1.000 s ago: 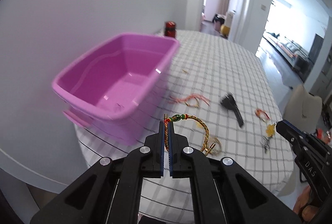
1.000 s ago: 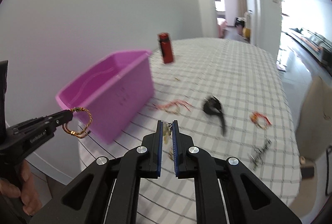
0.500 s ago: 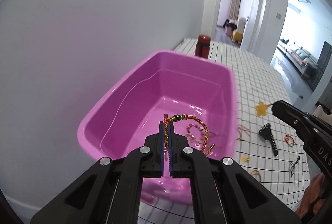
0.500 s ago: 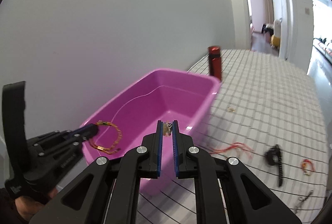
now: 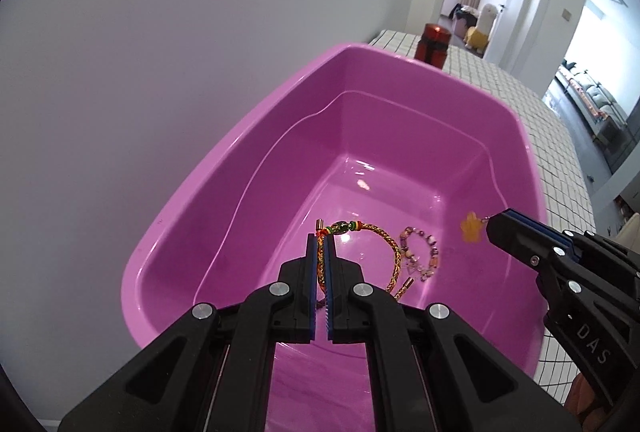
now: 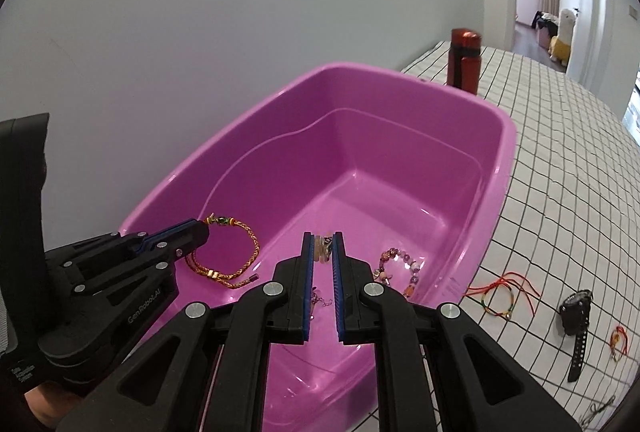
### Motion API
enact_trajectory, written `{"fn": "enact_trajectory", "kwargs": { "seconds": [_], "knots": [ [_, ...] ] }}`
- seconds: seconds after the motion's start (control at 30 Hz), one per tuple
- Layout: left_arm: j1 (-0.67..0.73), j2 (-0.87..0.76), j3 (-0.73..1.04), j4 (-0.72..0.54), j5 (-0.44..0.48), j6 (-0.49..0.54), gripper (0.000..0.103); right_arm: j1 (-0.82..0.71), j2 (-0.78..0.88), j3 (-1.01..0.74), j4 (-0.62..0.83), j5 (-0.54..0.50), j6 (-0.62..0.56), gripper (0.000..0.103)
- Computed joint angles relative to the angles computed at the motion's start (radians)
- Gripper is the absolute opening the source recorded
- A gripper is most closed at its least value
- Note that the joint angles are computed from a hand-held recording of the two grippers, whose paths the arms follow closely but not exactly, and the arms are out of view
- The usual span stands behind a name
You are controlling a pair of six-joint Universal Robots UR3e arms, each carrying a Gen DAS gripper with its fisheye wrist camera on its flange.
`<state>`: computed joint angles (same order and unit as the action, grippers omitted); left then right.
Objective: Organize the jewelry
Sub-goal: 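Carry both items to pink tub and open tools to release them, then move both open tools back over the table toward remaining jewelry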
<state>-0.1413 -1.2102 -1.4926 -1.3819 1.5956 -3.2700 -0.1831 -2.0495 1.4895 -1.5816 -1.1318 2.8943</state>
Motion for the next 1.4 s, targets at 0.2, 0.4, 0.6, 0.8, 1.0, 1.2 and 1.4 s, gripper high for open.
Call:
{"fn": "enact_trajectory", "kwargs": {
  "seconds": [0.2, 0.4, 0.6, 0.8, 1.0, 1.2, 1.4],
  "knots": [
    [0.003, -0.029, 0.009, -0.023, 0.025, -0.021, 0.004, 0.06, 0.103, -0.021, -0.025, -0.04, 0.008, 0.009],
    [0.001, -0.041, 0.026, -0.048, 0.053, -0.059, 0.006, 0.084, 0.153, -0.041, -0.037, -0.084, -0.001, 0.029],
    [0.011, -0.028, 0.054, -0.058, 0.085, -0.113, 0.093, 0.024, 0.129, -0.053, -0.013, -0.059, -0.031, 0.051],
    [-0.001, -0.017, 0.092, -0.054, 0.113, -0.121, 0.092, -0.045, 0.085, -0.056, 0.046, -0.01, -0.062, 0.055],
    [0.0, -0.008, 0.103, -0.063, 0.116, -0.111, 0.092, -0.084, 0.045, -0.066, 0.104, 0.011, -0.088, 0.055],
    [-0.01, -0.005, 0.106, -0.065, 0.127, -0.112, 0.092, -0.115, 0.004, -0.082, 0.159, 0.023, -0.101, 0.06],
    [-0.01, 0.011, 0.098, -0.065, 0.121, -0.094, 0.095, -0.161, -0.049, -0.084, 0.225, 0.035, -0.115, 0.063]
  ]
}}
